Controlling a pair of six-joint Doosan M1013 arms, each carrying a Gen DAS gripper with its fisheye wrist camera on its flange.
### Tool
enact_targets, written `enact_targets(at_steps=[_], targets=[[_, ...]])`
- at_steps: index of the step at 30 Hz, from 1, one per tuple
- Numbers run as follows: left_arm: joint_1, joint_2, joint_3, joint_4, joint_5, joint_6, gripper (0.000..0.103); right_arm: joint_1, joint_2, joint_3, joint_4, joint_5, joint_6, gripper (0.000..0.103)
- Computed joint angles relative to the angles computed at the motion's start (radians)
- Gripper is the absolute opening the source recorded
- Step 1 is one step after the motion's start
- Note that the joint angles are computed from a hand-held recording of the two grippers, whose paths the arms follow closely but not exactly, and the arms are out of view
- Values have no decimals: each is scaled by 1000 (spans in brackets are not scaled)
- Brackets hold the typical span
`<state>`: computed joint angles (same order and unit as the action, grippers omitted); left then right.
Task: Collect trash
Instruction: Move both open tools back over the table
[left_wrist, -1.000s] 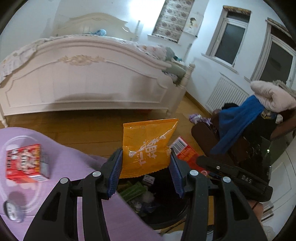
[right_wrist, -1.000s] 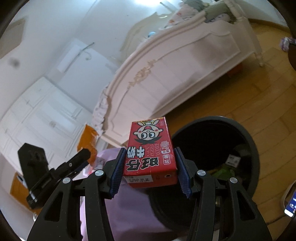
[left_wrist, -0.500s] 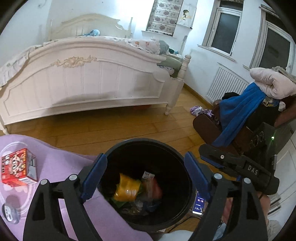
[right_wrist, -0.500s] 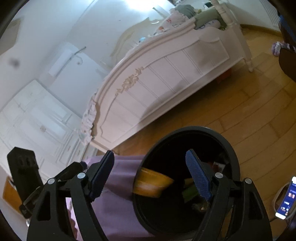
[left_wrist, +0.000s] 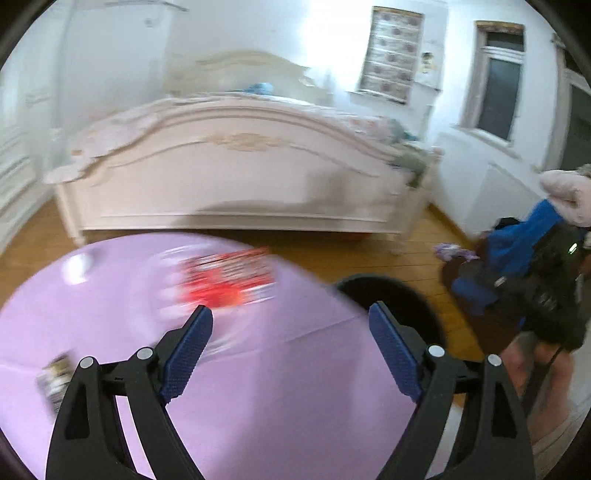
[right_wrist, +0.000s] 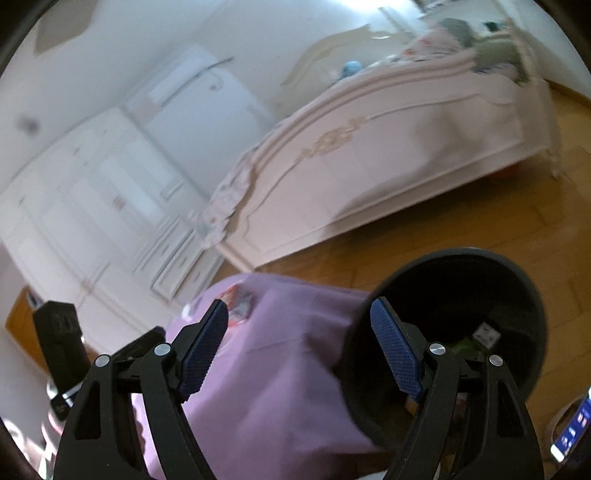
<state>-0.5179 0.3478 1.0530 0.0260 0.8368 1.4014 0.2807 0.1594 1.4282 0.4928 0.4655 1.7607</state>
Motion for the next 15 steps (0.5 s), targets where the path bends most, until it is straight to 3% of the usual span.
enact_targets(at_steps=[5,8,11,15], targets=[[66,-69,98,122,26,-56,92,47,63,-112,17,122,-113,84],[104,-86,123,166,65,-41,95,85,123,-209,-14,235,-178,84],[142,-88,135,156,85,22,96,118,182,-305,-47,339,-234,84],[181,-78,141,53,97,131,96,161,265,-432,-112,447,-295,84]])
